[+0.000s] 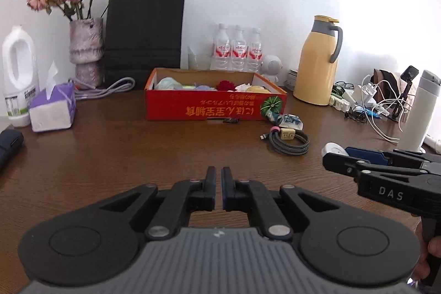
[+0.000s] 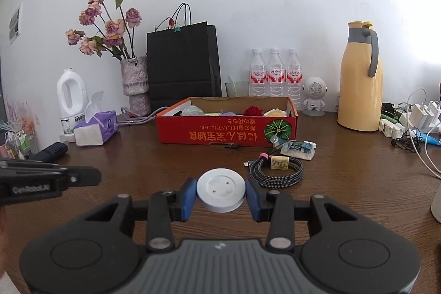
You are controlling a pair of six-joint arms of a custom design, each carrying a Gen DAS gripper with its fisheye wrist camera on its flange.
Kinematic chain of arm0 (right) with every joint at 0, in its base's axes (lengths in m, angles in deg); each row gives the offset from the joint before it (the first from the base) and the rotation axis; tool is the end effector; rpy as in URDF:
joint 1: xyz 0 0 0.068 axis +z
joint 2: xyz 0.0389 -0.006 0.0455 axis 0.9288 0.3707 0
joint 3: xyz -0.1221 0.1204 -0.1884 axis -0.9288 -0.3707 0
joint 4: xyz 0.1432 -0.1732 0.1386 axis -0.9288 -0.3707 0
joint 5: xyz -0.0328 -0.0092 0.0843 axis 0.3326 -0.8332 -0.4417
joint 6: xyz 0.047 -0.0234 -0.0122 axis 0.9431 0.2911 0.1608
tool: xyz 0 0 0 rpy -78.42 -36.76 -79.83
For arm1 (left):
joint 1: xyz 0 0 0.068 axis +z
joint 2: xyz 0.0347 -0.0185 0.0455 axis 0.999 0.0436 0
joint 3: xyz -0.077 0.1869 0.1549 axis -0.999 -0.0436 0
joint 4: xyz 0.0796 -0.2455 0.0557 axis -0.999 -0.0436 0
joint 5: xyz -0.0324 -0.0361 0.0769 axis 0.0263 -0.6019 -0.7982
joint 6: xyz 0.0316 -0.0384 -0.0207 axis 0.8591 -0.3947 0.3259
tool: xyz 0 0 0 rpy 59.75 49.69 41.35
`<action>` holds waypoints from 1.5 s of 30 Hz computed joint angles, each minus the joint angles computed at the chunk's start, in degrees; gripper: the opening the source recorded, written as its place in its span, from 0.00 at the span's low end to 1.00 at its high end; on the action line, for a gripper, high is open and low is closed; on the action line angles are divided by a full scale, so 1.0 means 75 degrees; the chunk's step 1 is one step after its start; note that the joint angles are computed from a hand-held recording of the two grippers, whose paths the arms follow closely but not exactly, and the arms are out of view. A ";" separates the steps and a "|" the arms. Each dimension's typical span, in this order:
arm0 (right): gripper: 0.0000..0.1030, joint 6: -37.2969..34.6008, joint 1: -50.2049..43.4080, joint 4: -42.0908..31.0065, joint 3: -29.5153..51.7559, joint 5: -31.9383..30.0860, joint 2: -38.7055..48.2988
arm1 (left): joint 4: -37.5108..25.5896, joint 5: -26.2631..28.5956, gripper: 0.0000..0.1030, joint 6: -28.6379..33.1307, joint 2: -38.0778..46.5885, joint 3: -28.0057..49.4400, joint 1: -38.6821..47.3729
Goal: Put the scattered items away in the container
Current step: 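Lift both held items and carry them toward the red box, then lower the packet and white disc into the box and open both tools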
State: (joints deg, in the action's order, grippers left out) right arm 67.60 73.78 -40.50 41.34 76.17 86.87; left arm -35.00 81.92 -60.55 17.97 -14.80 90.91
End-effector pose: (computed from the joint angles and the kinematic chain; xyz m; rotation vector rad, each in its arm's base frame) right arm 0.1724 0.0190 0.1630 -0.0718 1.9606 0.1656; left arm 0.2182 -0.0019 0.1774 0.3393 2.0420 -0.3298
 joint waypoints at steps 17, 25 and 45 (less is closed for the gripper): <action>0.37 0.0050 0.0067 0.0106 -0.0107 -0.0121 0.0376 | -0.3064 0.0586 0.16 0.2456 0.0200 0.0164 0.1594; 0.37 -0.0063 0.0044 -0.0794 -0.0060 -0.0052 -0.0328 | -0.2930 0.0077 0.14 0.1878 0.0251 0.0403 0.1229; 0.37 -0.0591 -0.1105 0.0463 0.6654 -0.1188 0.7060 | 0.2487 -0.1665 0.14 -0.0550 0.5420 0.5289 -0.1933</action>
State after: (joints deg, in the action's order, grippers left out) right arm 63.16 65.49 -37.03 91.24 67.27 139.82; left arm -16.35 69.43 -64.67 58.62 24.87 76.42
